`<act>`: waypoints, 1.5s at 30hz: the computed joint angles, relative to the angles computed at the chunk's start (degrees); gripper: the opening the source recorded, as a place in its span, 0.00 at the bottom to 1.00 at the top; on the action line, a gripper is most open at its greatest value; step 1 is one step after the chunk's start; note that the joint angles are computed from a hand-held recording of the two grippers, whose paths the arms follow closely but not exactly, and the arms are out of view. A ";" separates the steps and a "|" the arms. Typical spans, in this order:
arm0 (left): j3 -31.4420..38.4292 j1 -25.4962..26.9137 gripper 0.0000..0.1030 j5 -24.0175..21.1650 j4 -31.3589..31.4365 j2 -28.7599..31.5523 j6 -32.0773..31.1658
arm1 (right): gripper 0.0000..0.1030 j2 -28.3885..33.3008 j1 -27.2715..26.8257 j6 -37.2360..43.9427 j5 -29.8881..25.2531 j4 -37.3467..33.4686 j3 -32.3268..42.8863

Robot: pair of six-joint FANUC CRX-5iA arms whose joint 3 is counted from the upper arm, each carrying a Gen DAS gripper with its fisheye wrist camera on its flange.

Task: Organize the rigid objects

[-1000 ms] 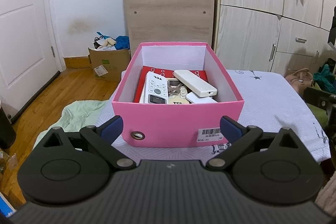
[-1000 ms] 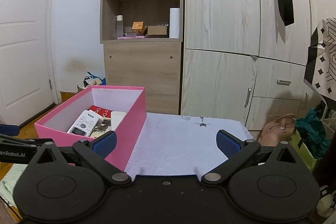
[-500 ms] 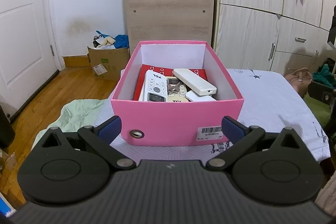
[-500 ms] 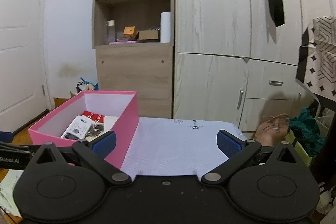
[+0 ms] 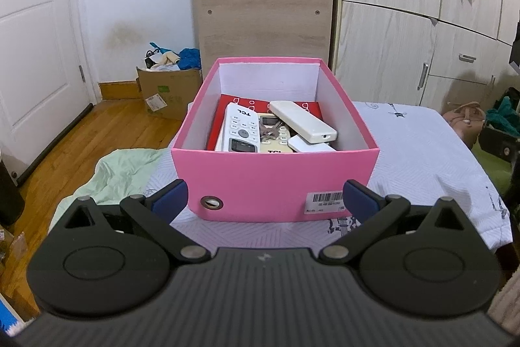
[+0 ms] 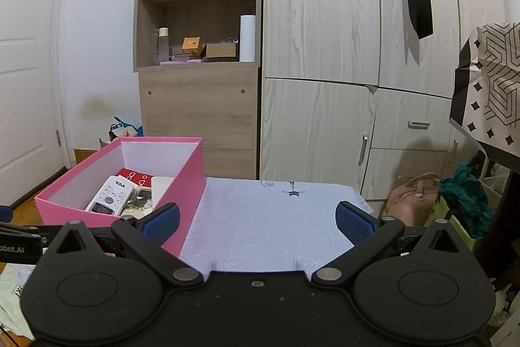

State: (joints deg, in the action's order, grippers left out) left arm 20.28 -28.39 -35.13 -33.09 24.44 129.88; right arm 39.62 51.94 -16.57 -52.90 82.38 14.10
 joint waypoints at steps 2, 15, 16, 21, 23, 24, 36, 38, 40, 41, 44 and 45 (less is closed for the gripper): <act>0.05 0.08 1.00 -0.02 0.27 0.10 -0.31 | 1.00 0.24 0.05 0.78 -0.27 -0.59 0.49; 1.42 -0.92 1.00 -2.35 -1.02 0.75 -0.57 | 1.00 0.41 0.23 2.13 -0.46 -1.86 1.03; 1.41 -0.94 1.00 -2.34 -1.13 0.72 -0.45 | 1.00 0.43 0.24 2.25 -0.50 -1.96 1.08; 1.61 -1.22 1.00 -2.85 -2.09 0.77 0.29 | 1.00 0.48 0.26 2.61 -0.70 -2.38 1.21; 1.47 -1.47 1.00 -2.78 -3.25 0.64 1.33 | 1.00 0.63 0.27 2.97 -0.97 -2.69 1.43; 1.51 -1.62 1.00 -2.87 -3.93 0.63 1.91 | 1.00 0.71 0.30 3.12 -1.10 -2.80 1.55; 1.24 -1.63 1.00 -2.44 -3.88 0.52 1.90 | 1.00 0.95 0.69 6.33 -0.78 -4.54 2.14; 0.55 -1.27 1.00 -1.23 -2.88 0.21 1.45 | 1.00 1.02 0.66 6.55 -0.84 -4.29 2.20; 0.47 -1.28 1.00 -1.07 -2.98 0.18 1.49 | 1.00 1.01 0.65 6.35 -0.84 -4.11 2.15; 0.60 -1.39 1.00 -1.30 -3.26 0.25 1.57 | 1.00 0.98 0.63 6.22 -0.80 -4.09 2.10; 0.92 -1.44 1.00 -1.82 -3.28 0.48 1.54 | 1.00 1.14 0.61 6.43 -0.98 -4.36 2.32; 0.80 -1.33 1.00 -1.61 -2.90 0.46 1.23 | 1.00 1.23 0.66 6.54 -1.22 -4.51 2.48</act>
